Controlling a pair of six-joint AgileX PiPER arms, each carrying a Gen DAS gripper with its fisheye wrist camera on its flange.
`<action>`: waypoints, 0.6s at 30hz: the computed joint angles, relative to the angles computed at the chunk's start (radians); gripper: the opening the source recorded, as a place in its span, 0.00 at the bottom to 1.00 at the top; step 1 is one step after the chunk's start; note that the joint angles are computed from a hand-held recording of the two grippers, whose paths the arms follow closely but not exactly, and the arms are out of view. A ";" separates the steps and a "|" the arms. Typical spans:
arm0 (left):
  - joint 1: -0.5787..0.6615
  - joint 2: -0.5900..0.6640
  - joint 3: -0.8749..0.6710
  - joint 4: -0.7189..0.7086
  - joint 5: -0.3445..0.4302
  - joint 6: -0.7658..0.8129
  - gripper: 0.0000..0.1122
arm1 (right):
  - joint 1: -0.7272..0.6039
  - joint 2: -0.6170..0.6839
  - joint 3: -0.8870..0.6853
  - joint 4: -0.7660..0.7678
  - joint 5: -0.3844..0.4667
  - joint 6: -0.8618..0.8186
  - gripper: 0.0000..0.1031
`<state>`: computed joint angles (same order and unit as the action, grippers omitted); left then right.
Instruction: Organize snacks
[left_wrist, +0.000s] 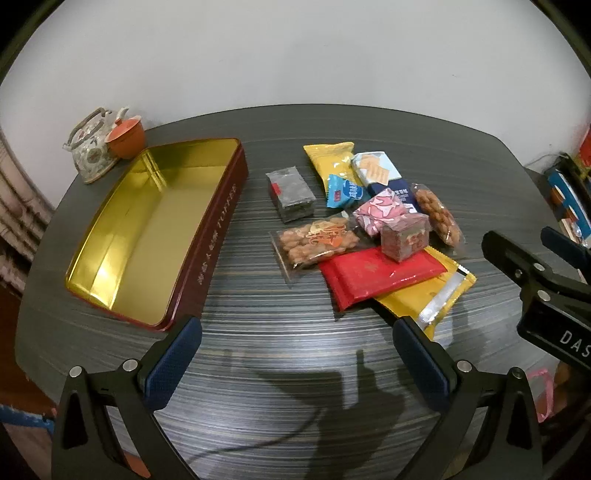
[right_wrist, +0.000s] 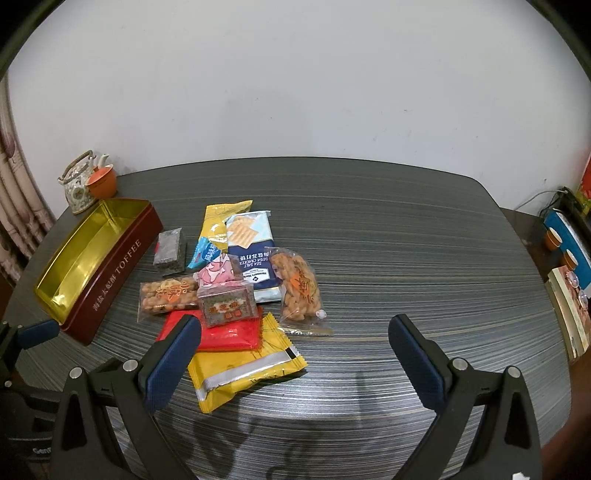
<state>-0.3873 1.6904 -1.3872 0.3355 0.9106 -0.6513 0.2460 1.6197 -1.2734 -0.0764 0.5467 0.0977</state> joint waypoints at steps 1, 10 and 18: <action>0.000 -0.001 -0.001 -0.001 0.000 0.000 0.91 | -0.001 0.001 0.000 -0.002 -0.002 0.001 0.98; -0.015 0.002 -0.010 0.062 0.024 -0.059 0.91 | 0.000 0.001 0.002 0.003 0.000 -0.004 0.98; -0.005 0.001 -0.003 0.051 0.026 -0.048 0.91 | 0.002 -0.001 0.002 0.003 0.003 -0.005 0.98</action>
<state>-0.3925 1.6919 -1.3901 0.3869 0.9370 -0.6995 0.2482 1.6189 -1.2710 -0.0737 0.5495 0.0930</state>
